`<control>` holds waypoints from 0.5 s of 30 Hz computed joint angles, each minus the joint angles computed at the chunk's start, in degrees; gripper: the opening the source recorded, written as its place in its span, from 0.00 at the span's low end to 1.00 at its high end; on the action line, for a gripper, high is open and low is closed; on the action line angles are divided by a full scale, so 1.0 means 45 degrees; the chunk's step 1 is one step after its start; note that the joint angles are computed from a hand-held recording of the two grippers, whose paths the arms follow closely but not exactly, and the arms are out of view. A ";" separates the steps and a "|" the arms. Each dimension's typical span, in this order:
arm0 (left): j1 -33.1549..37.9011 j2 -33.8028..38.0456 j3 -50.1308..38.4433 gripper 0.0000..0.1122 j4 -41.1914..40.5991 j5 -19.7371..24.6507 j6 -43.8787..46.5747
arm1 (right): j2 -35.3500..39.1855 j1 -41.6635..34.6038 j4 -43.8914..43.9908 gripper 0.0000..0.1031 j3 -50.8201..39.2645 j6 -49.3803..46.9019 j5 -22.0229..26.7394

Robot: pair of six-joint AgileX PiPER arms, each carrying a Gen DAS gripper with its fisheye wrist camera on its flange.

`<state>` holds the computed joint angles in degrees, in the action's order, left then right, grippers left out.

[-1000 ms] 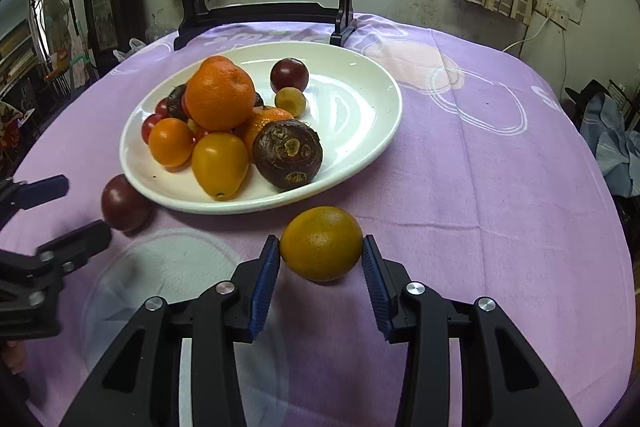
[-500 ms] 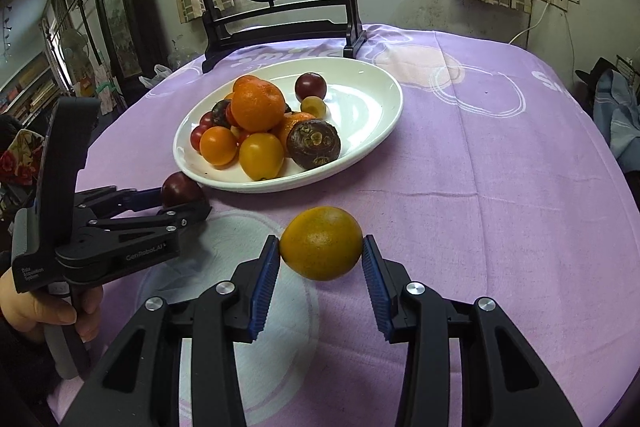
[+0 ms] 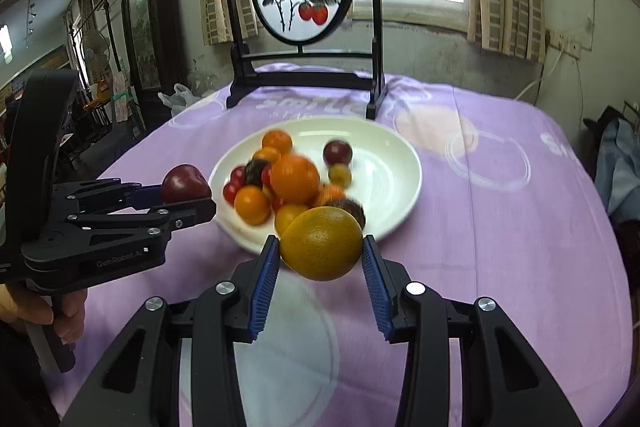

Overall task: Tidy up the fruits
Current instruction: 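Carry both tomatoes over the plate and open both tools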

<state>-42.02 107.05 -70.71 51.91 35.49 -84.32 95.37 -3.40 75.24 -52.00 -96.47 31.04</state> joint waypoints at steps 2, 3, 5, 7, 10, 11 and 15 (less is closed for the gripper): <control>0.0408 0.0367 -0.0656 0.35 -0.0241 0.0020 0.0447 | 0.0373 0.0398 0.0191 0.41 -0.0605 0.0106 -0.0294; 0.0574 0.0616 -0.1007 0.35 -0.0331 0.0111 0.0614 | 0.0583 0.0554 0.0328 0.41 -0.0858 0.0063 -0.0474; 0.0985 0.1193 -0.1781 0.35 -0.0701 0.0318 0.1144 | 0.1169 0.1048 0.0627 0.41 -0.1469 0.0019 -0.1241; 0.1438 0.1800 -0.2558 0.35 -0.1390 0.0332 0.1900 | 0.1923 0.1291 0.0112 0.41 -0.2284 0.0905 -0.1553; 0.1812 0.2463 -0.3401 0.35 -0.2105 0.0443 0.2600 | 0.2959 0.1629 -0.0984 0.41 -0.3318 0.2254 -0.2049; 0.1898 0.2618 -0.3583 0.35 -0.2328 0.0403 0.2794 | 0.3261 0.1699 -0.1496 0.41 -0.3643 0.2780 -0.2067; 0.2061 0.2877 -0.3840 0.44 -0.2441 0.0329 0.2486 | 0.4016 0.1864 -0.1965 0.45 -0.4285 0.3346 -0.2090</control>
